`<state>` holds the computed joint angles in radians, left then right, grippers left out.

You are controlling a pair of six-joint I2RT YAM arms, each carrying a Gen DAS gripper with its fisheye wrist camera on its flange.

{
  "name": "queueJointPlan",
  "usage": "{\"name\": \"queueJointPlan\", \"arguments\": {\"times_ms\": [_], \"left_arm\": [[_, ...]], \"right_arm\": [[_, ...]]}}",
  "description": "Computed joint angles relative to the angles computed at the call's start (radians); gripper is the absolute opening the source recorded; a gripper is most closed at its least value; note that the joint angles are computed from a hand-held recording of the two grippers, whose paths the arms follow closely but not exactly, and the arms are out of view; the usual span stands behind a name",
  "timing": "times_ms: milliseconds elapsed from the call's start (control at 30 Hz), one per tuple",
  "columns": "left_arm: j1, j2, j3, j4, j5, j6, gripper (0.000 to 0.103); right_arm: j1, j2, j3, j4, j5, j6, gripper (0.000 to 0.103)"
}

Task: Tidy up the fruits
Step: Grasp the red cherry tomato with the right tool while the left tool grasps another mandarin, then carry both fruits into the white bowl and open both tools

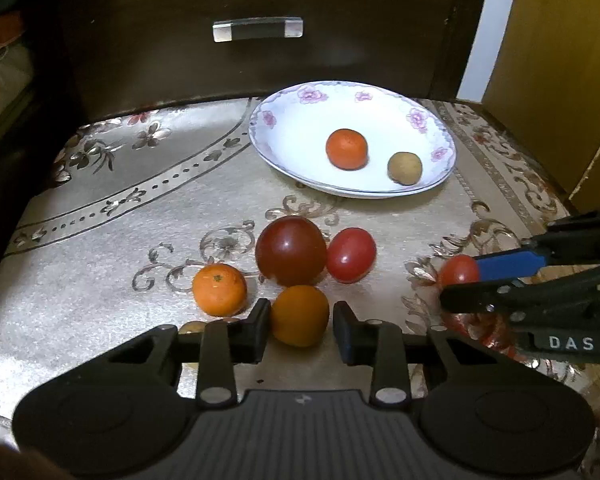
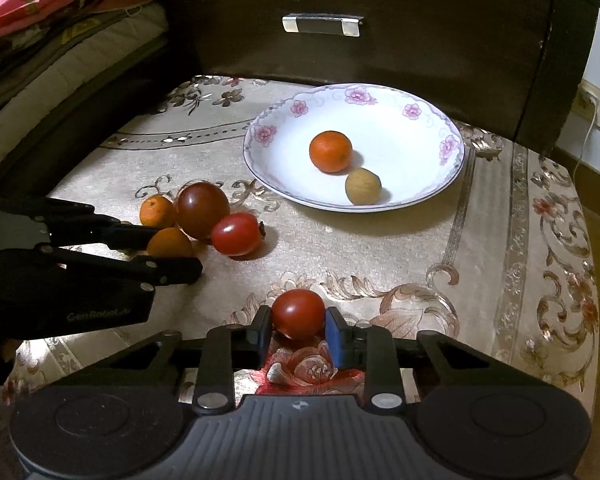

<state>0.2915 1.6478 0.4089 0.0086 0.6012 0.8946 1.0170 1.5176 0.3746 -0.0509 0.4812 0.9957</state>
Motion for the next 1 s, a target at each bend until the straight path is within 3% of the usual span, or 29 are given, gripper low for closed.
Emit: {"name": "queueJointPlan", "arguments": {"times_ms": [367,800,1000], "left_arm": [[0.011,-0.037,0.003,-0.064,0.026,0.039,0.037],[-0.004,0.003,-0.008,-0.002,-0.002,0.029,0.037],[0.059,-0.027,-0.021,-0.086,0.029,0.145,0.036]], "right_arm": [[0.004,-0.018,0.003,-0.018,0.019,0.000,0.024],[-0.010,0.042,0.037,-0.019,0.005,-0.001,0.026],[-0.005,0.042,0.036,-0.019,0.007,-0.002,0.025]]}}
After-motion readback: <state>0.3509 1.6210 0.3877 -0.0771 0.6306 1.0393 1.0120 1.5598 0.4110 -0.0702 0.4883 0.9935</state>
